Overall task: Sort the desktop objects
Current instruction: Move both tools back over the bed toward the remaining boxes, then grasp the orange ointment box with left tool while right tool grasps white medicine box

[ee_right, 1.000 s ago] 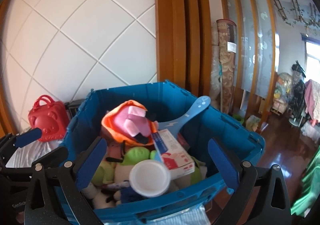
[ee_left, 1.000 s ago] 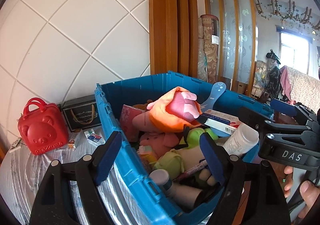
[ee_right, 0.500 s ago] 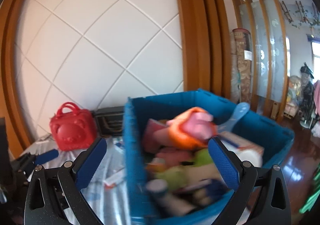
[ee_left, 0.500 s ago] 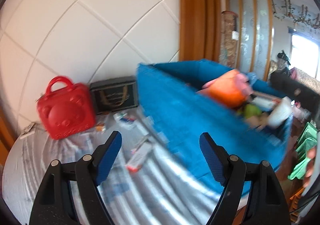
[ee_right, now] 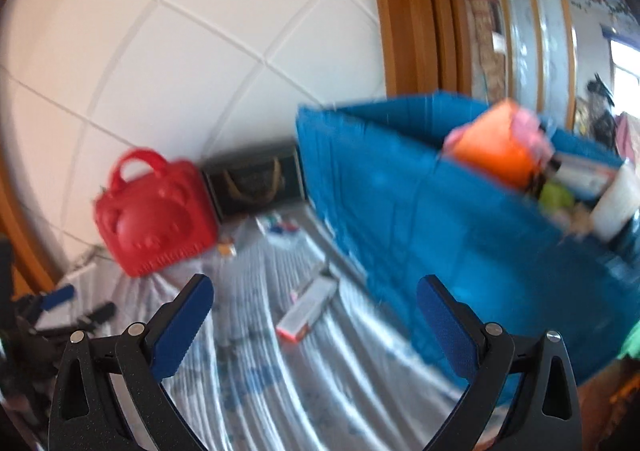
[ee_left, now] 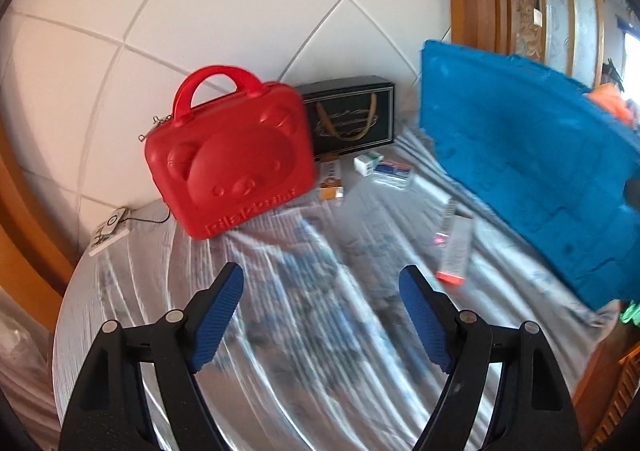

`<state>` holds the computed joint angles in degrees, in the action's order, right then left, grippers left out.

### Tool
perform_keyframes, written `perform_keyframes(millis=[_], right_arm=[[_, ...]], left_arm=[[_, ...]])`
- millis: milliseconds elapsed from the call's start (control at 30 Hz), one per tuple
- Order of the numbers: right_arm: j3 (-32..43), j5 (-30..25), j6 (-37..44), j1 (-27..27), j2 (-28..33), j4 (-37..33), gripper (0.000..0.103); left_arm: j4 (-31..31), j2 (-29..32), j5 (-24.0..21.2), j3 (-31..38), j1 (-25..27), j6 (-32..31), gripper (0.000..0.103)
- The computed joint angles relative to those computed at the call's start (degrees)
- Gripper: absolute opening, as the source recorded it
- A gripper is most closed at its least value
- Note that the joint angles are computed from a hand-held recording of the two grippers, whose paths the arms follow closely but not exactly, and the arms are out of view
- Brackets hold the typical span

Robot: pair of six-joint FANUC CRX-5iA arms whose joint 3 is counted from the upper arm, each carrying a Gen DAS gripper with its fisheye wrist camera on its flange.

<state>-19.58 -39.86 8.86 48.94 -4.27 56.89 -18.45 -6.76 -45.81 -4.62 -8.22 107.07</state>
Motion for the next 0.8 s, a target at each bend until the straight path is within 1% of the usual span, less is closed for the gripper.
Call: perform_keyframes(millis=[67,133,200,233,267,333,400,500,567,667,733,767,800], right_arm=[[3.0,-1.0,1.6,-0.3,4.1,-3.6,0.103],[6.2,-1.2,3.6,-1.2,8.2,-7.5,0.103],[9.4,-1.3,6.2,-2.2,12.0,-11.4,0.103],[11.8,-1.3,7.6,-3.1,14.7,-13.9,0.103],[12.9,-1.4,8.5,-3.6,16.1,-15.3,0.103],[17.4,-2.1,11.7,-5.0,20.7,-19.8,0.103],[21.6,-3.2,13.7,-6.3,25.3,-22.6,0.103],[27.6,-5.1,16.2,-8.1,31.1,-26.8,0.103],[30.6,-5.9,16.8,-9.0,33.9,-28.9,0.103],[35.6,-7.2,18.7,-10.1,38.4,-31.8,0.103],[38.5,-8.3,19.7,-10.5,40.9,-33.3,0.103],[39.4,-8.5,20.0,-10.6,41.7,-34.0,0.103],[39.8,-8.5,20.2,-10.7,42.2,-34.6,0.103]], left_arm=[[1.1,2.7,1.3,0.9,2.0,-2.4,0.08],[4.0,6.4,3.8,2.1,4.2,-5.6,0.08],[7.6,10.7,5.1,4.2,5.6,-9.4,0.08],[9.2,13.2,5.8,5.5,6.2,-11.3,0.08],[10.0,16.2,6.1,7.5,6.5,-12.4,0.08],[10.2,21.9,5.9,12.1,6.6,-13.5,0.08],[8.9,27.6,5.1,17.5,6.4,-12.7,0.08],[10.8,35.2,5.4,24.2,6.8,-14.7,0.08],[11.8,40.0,5.9,28.7,6.9,-15.9,0.08],[13.4,45.7,5.7,34.3,7.1,-17.1,0.08],[13.3,48.7,4.5,37.9,7.2,-17.0,0.08],[16.9,50.5,3.9,39.2,7.7,-19.4,0.08],[18.5,51.5,3.3,40.0,7.9,-20.4,0.08]])
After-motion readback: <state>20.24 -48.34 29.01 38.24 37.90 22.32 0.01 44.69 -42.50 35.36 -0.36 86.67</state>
